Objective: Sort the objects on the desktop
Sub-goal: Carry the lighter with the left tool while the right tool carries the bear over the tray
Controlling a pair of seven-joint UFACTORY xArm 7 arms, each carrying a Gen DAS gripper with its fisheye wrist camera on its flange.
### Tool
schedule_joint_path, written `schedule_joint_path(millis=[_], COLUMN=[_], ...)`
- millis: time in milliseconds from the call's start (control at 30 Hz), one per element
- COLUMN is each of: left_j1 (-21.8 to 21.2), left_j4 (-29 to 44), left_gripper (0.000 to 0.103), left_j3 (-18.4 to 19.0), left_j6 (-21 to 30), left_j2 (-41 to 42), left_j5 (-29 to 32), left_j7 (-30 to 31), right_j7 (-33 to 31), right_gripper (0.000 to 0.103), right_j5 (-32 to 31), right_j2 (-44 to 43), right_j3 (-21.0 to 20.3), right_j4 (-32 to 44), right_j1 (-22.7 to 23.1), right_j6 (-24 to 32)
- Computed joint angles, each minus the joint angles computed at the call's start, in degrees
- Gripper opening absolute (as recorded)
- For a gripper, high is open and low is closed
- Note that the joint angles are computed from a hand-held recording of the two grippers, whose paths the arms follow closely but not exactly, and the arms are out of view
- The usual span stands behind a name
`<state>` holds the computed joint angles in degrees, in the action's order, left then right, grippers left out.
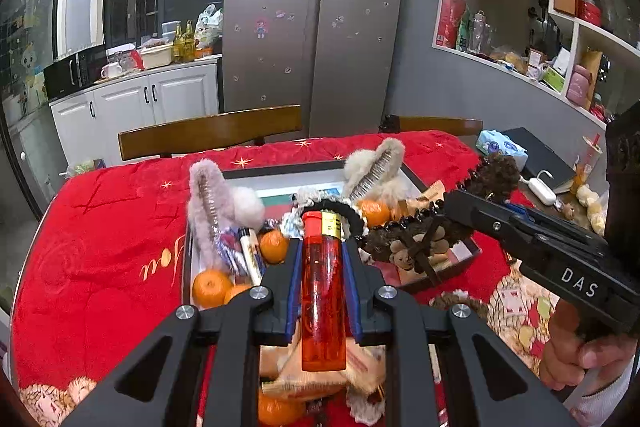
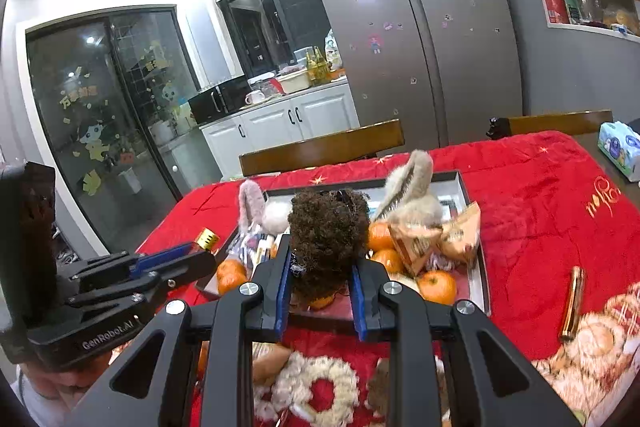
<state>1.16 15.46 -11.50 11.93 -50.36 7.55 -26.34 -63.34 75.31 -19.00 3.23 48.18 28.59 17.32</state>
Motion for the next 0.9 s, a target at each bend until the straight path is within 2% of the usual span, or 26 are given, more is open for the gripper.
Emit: schedule_joint_path(millis=[200, 300, 400, 500, 567, 600, 700, 800, 867, 900], left_j1=[4.8, 8.02, 9.34, 8.34, 13.32, 13.34, 9.81, 3.99, 2.17, 2.26], left_j4=[4.73, 7.66, 11.29, 16.11, 19.36, 21.25, 24.72, 26.89, 27.92, 28.31], left_gripper=[0.02, 0.02, 0.02, 0.02, 0.02, 0.02, 0.02, 0.02, 0.02, 0.02], left_j3=[-1.09, -2.39, -1.93, 0.53, -2.64, -2.02, 2.58, 8.27, 9.9, 9.96], left_j6=[-3.7, -6.22, -8.18, -7.62, -7.95, -7.6, -7.48, -7.53, -7.49, -7.36], left_j2=[8.76, 14.2, 20.69, 27.59, 31.87, 34.49, 39.6, 43.43, 45.36, 46.11], left_j5=[1.35, 2.41, 2.94, 3.84, 7.11, 7.56, 6.69, 0.91, -1.87, -1.26], left_j7=[-0.42, -1.18, -0.92, 2.21, -0.43, -0.38, 0.81, 5.99, 7.88, 7.39], right_j7=[1.65, -0.17, -0.33, 0.66, 3.01, 4.76, 10.75, 17.77, 23.02, 25.65], right_gripper=[0.024, 0.024, 0.024, 0.024, 0.024, 0.024, 0.024, 0.024, 0.024, 0.024], right_j5=[-1.16, 0.59, 1.46, 0.44, -2.29, -4.13, -10.88, -19.31, -25.36, -28.41], right_j2=[4.85, 7.26, 10.56, 14.1, 16.83, 18.35, 22.75, 26.92, 29.37, 30.5], right_j3=[0.67, 1.43, 2.57, 4.04, 5.05, 5.54, 7.06, 8.09, 8.03, 7.85], right_j4=[5.15, 7.74, 11.23, 14.59, 17.16, 18.61, 22.63, 26.15, 28.22, 29.23], right_j1=[-0.95, -1.06, -1.76, -2.82, -3.65, -4.08, -5.43, -6.46, -6.71, -6.67], right_j6=[0.09, -1.24, -1.69, -2.76, -3.24, -3.51, -4.0, -3.99, -3.11, -2.55])
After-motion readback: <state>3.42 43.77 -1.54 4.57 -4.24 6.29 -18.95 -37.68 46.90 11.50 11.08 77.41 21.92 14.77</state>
